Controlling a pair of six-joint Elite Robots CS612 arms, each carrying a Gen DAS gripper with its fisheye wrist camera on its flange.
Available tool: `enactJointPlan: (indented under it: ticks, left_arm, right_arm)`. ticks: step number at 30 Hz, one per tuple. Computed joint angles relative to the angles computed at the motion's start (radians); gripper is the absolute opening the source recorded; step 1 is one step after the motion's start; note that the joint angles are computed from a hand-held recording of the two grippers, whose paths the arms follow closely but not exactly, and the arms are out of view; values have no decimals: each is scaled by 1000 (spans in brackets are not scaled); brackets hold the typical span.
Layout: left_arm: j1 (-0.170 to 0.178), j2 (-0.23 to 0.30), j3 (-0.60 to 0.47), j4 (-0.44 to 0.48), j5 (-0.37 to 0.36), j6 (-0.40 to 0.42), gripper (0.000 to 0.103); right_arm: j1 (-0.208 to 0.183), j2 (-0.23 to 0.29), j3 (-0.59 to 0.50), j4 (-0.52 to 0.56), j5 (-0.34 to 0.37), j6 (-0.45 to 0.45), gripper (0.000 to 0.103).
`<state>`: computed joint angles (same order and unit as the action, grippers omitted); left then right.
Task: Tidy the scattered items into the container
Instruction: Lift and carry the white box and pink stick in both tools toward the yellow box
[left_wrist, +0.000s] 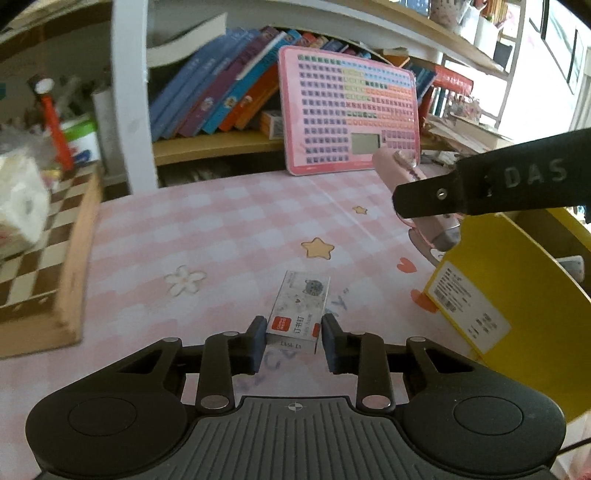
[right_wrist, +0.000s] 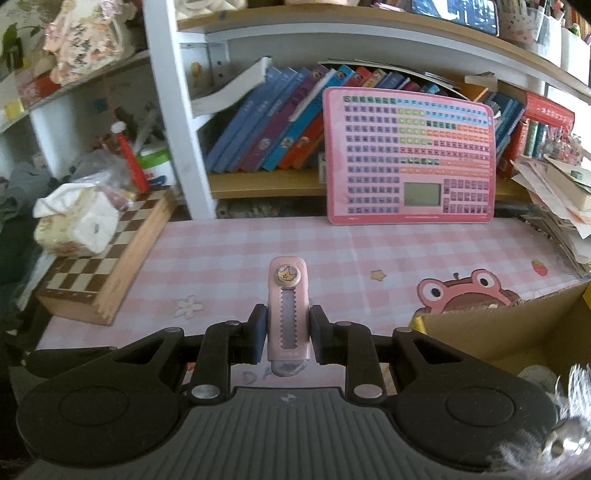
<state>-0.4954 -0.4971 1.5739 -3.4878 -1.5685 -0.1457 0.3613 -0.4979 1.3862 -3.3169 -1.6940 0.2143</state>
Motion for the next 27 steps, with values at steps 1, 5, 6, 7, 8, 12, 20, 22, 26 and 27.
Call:
enactJointPlan:
  ticks: [1,5,6,7,8,12,20,22,26,27]
  left_arm:
    - [-1,-8,17,-13,3,-1,30]
    - [-8,-39,86,-75,25,-32,30]
    - [-10,-45,103,-94,34,-45,30]
    - [-13,-51,120,-115,44,-54,30]
    - [-16,-57,136,-134,56,-60,30]
    - [-24,-88,201,-176,90,-92,30]
    - [-41,-142,315,-271,123,-157,30]
    - [-46,-154,340,-292,119,-167,30]
    - [-57,-177,381,-320,112,-182,30]
    - [-59,-181,391,-327,111,-187,30]
  right_arm:
    - [2,-5,9,-9,8,-3,23]
    - [8,-24,51,-44,30,-12,23]
    - [8,-30,62,-53,35,-14,23]
    - [7,-36,76,-60,45,-14,23]
    - [4,-44,91,-64,62,-9,23]
    - [-4,-74,157,-70,111,-10,23]
    - [-5,-132,276,-96,172,-69,23]
    - [-2,-145,302,-111,175,-85,23]
    - [4,-167,347,-137,178,-77,23]
    - [6,-172,358,-141,180,-73,23]
